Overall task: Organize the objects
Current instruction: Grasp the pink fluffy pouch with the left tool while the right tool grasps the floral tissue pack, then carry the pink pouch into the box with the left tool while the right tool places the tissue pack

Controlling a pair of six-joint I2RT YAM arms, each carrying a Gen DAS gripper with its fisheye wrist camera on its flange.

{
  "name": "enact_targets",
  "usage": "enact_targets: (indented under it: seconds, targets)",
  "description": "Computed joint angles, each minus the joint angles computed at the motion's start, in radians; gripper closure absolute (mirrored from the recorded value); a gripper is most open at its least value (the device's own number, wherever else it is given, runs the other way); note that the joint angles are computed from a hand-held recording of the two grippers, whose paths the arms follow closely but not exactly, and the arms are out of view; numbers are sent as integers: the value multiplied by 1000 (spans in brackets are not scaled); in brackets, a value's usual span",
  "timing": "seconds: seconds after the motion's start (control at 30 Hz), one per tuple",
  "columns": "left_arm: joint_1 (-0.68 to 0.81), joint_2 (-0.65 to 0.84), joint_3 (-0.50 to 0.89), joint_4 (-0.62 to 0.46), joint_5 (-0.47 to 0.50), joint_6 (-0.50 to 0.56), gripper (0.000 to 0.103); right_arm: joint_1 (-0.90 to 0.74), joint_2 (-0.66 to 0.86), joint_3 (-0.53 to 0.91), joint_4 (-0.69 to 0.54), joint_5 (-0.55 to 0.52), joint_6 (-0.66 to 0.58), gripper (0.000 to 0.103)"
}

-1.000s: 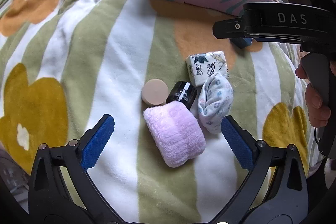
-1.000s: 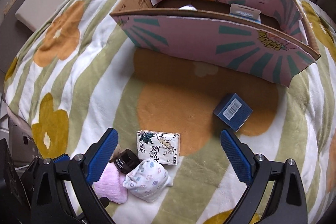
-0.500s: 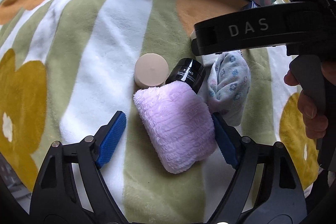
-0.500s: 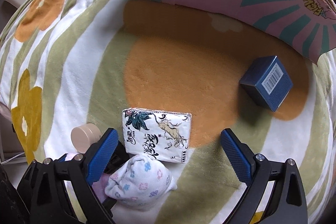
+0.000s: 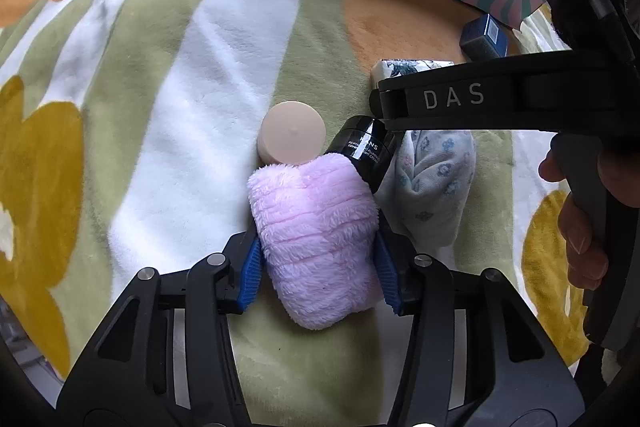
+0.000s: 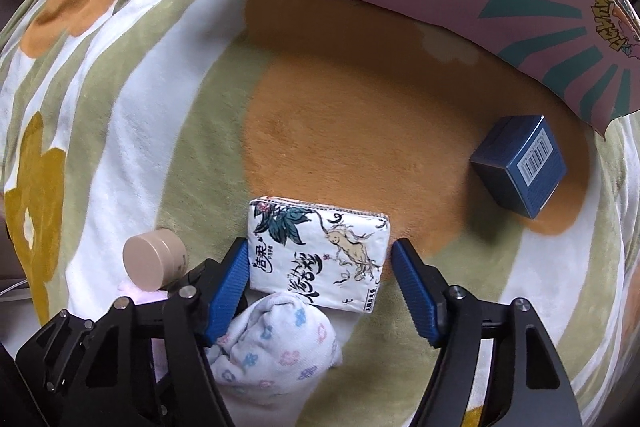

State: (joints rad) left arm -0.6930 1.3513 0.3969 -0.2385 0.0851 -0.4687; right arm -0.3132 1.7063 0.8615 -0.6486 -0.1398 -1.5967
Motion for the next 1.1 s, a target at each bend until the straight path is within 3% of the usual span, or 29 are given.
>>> enact_targets:
  seconds: [0.27,0.6,0.7,0.87,0.93,1.1]
  targets:
    - [41,-58,6,-57,52,-14,60,-3,32,91,-97,0,18,44]
    - [105,-162,49,-214,99,22,62,-21,43,229,-270,-29,29,45]
    - [216,-136,82,-239,144,134,62,-30,62,294,-336,-42,39,45]
    - [266,-113,184,-315,166,216,62,-37,84,411,-447,-60,67,45]
    - [278,-110,228,-344,174,246,62,-52,20,350,-454,-69,62,45]
    - [337,-54,372,-409,189,344,62,-63,32,417,-469,-94,79,45]
